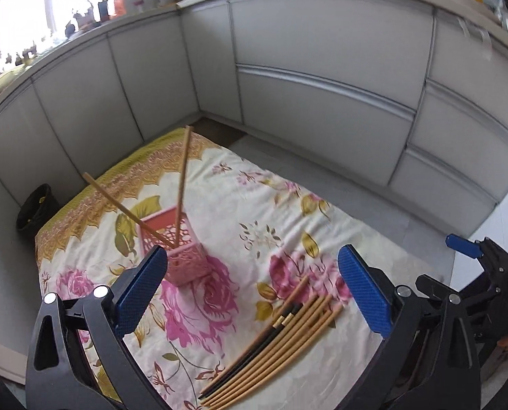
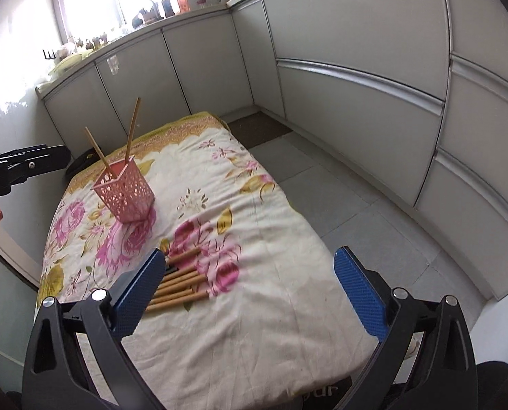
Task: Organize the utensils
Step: 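Lower the left tool onto the chopstick pile and close on a chopstick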
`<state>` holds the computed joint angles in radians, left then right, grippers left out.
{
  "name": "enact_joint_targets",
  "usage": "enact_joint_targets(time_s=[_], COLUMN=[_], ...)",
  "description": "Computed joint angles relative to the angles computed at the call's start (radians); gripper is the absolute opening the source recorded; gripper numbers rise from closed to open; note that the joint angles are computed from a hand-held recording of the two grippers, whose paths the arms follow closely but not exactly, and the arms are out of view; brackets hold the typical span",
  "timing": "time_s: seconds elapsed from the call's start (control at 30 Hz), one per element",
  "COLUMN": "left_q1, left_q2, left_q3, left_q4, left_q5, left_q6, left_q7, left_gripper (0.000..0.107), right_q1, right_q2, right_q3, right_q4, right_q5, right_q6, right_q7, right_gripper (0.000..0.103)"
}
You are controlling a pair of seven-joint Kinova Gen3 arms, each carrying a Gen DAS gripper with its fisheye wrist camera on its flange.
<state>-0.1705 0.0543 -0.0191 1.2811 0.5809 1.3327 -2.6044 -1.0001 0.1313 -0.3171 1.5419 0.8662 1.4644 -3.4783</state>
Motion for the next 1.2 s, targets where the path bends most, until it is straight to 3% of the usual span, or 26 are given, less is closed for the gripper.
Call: enact_joint_targets(time_s=[0.17, 0.27, 0.37, 0.43, 0.53, 0.8, 1.1, 1.17, 1.2], left_q1=[0.063, 0.184, 0.308, 0.323, 0.344, 0.404, 0.390, 0.384, 0.373], left_q2=[0.072, 0.130, 0.204, 0.266, 0.343, 0.483, 0.540, 0.504, 0.490], left_q3=[0.059, 0.023, -0.003, 0.059, 0.127, 0.120, 0.116, 0.108, 0.109], left_q4=[-0.052, -0.096, -0.155, -0.204, -0.243, -0.345, -0.404, -0.352, -0.332], left_q5=[-0.167, -0.284, -0.406, -0.487, -0.583, -0.630, -0.615, -0.621, -0.613], left_q6=[0.062, 0.104, 0.185, 0.253, 0.301, 0.381, 0.430, 0.368, 0.344], left_q7=[0.061, 0.085, 0.105, 0.139, 0.186, 0.212, 0.180, 0.170, 0.168], left_gripper=[0.096, 0.095, 0.084, 0.065, 0.055, 0.034, 0.031, 0.014, 0.012], right_q1=[0.013, 0.037, 0.062, 0.086, 0.133, 0.209, 0.243, 0.259, 0.271], right_q2=[-0.020, -0.038, -0.053, -0.066, -0.092, -0.115, -0.105, -0.102, -0.103], right_q3=[-0.005, -0.006, -0.009, -0.008, -0.005, -0.015, -0.007, 0.005, 0.013], right_q4=[0.038, 0.064, 0.086, 0.104, 0.138, 0.174, 0.161, 0.155, 0.154], right_q5=[-0.058, -0.089, -0.107, -0.129, -0.177, -0.238, -0.302, -0.347, -0.380], right_q6=[-0.035, -0.073, -0.105, -0.141, -0.226, -0.327, -0.384, -0.415, -0.440], right_q7=[-0.028, -0.038, -0.049, -0.047, -0.042, -0.031, 0.046, 0.082, 0.105], right_gripper=[0.096, 0.096, 0.096, 0.096, 0.096, 0.096, 0.096, 0.096, 0.096])
